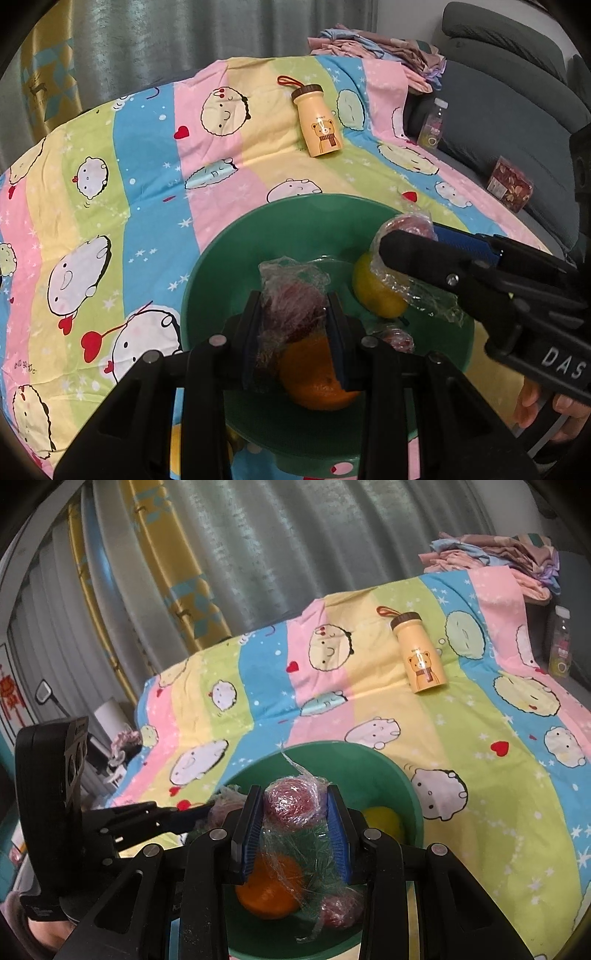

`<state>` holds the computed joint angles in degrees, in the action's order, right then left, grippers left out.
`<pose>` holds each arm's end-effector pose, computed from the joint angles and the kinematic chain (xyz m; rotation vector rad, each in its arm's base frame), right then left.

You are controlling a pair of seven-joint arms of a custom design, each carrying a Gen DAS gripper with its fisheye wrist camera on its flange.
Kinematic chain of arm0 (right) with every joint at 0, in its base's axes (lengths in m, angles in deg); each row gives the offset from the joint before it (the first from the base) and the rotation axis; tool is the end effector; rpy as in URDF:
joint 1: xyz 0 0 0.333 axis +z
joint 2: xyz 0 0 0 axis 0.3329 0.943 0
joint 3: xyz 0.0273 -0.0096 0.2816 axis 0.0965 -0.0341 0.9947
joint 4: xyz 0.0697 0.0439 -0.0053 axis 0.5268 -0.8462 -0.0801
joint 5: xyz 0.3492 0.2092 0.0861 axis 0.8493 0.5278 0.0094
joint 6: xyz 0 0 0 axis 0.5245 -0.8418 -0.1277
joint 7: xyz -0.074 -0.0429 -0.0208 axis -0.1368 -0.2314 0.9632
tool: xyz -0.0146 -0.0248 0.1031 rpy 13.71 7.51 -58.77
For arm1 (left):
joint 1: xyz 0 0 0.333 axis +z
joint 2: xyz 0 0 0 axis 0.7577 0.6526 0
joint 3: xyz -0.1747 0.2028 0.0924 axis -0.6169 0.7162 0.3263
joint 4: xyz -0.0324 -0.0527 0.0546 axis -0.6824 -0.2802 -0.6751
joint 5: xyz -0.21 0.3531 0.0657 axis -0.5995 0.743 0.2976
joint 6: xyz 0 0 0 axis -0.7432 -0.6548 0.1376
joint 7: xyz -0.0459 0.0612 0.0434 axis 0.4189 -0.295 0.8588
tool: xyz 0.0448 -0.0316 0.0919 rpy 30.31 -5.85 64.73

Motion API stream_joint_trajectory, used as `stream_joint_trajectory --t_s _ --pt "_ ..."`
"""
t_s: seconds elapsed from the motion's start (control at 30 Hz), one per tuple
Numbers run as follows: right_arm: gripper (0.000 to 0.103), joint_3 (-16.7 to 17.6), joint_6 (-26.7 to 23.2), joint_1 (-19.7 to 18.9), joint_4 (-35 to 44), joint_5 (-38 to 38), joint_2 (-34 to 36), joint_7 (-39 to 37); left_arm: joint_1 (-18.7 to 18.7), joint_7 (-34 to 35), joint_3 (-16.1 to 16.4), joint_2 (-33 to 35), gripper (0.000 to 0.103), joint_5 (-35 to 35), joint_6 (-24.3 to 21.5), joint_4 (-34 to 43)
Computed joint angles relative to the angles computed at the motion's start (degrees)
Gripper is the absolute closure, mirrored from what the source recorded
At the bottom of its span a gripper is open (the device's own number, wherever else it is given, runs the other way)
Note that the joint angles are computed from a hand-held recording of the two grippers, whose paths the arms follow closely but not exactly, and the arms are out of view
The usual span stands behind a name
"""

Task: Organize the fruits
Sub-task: 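Carry the wrapped red fruit over the green basin and lower it inside, then open the right gripper and withdraw it from the basin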

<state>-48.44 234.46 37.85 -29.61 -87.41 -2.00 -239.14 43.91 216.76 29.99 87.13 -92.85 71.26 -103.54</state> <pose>0.5575 0.2624 0.4210 -1.1298 1.8477 -0.7401 0.6504 -0.2203 0.4251 -0.8318 2.5740 -1.0480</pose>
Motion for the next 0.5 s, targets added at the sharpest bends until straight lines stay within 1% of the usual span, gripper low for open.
stream_joint_trajectory --t_s 0.1,0.27,0.33,0.5 --pt "0.067 0.18 -0.87 0.18 0.22 2.34 0.22 -2.99 -0.28 -0.21 0.08 0.14 0.069 0.97 0.01 0.02" --pt "0.067 -0.2 0.53 0.1 0.61 5.9 1.22 -5.84 -0.66 -1.61 0.32 0.76 0.069 2.8 -0.02 0.65" --pt "0.067 -0.29 0.21 0.33 0.75 7.15 1.45 -7.08 -0.74 -1.67 0.28 0.8 0.07 3.36 0.55 0.56" --pt "0.067 -0.57 0.18 0.74 0.91 7.77 1.55 -7.91 -0.82 -2.58 0.2 1.2 0.07 4.66 0.64 1.04"
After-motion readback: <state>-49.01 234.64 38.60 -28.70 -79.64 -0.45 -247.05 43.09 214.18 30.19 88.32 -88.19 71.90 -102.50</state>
